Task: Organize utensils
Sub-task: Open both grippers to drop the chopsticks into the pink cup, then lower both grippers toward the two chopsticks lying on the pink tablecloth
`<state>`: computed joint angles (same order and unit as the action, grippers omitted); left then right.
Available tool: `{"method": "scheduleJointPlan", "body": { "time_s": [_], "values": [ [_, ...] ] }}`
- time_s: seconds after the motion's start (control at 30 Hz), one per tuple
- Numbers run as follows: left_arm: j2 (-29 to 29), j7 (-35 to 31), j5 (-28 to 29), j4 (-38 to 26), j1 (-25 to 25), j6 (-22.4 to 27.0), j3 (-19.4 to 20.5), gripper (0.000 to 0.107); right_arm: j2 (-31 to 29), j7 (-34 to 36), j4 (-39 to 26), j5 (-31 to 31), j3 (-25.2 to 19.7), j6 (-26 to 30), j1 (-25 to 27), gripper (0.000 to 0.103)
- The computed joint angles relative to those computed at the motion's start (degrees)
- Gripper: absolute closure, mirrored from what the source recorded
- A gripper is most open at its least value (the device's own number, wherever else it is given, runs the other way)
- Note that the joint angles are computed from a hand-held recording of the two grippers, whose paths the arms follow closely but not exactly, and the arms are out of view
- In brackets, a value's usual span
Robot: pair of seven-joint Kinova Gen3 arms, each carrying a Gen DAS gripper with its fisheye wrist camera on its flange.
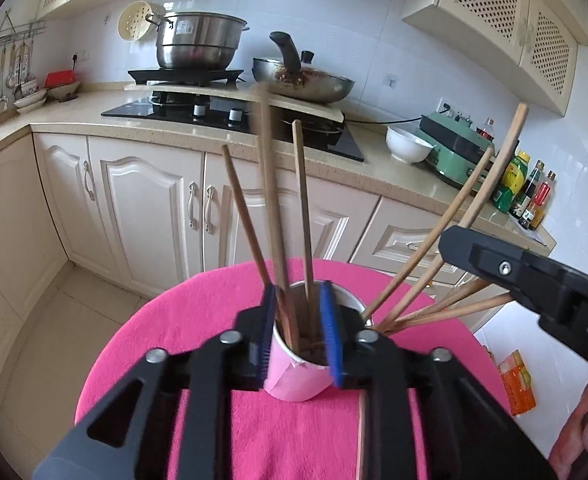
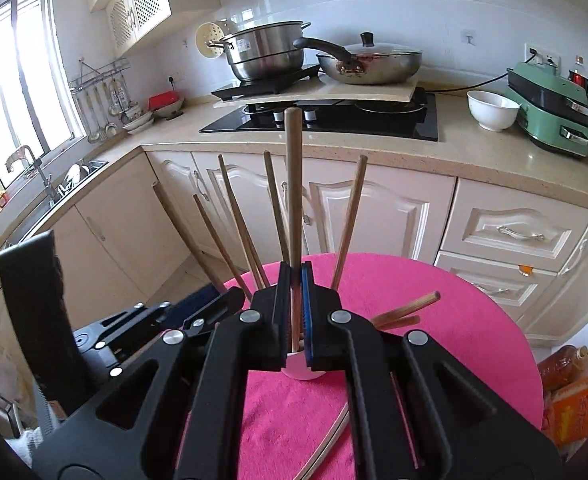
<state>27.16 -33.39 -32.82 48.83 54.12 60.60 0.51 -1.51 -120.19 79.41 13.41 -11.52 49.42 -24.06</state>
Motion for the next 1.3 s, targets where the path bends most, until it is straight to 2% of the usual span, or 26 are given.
{"method": "scheduleJointPlan", "body": {
  "time_s": [0.27, 0.43, 0.57, 1.07, 1.2, 1.3],
  "values": [
    [0.0, -1.1, 0.0, -2.6, 0.7, 4.6, -0.3, 0.076, 0.1, -2.7, 0.0, 3.8, -0.9, 1.0, -1.1, 0.097],
    [1.3, -2.8, -0.3, -7.1, 1.2, 11.0, -0.6, 0.074, 0.2, -3.8, 0.1, 5.2, -1.1, 1.5, -1.6, 0.097],
    [1.7, -3.6, 0.1, -9.1, 1.2, 13.5, -0.8, 0.074, 0.2, -4.6, 0.0, 5.7, -1.1, 2.0, -1.9, 0.097],
    [0.9, -4.6, 0.5, -10.3, 2.3, 15.9, -1.2, 0.074, -0.7, -7.3, -0.4, 8.1, -1.8, 3.6, -2.6, 0.094],
    [0.5, -4.9, -0.3, -10.3, 2.9, 16.3, -1.1, 0.074, -1.5, -8.8, -0.2, 9.4, -2.6, 3.8, -2.5, 0.085],
    [0.0, -5.0, -0.7, -10.1, 3.3, 16.3, -1.0, 0.073, -2.0, -9.8, -0.1, 10.3, -3.2, 4.0, -2.5, 0.083]
  ]
}}
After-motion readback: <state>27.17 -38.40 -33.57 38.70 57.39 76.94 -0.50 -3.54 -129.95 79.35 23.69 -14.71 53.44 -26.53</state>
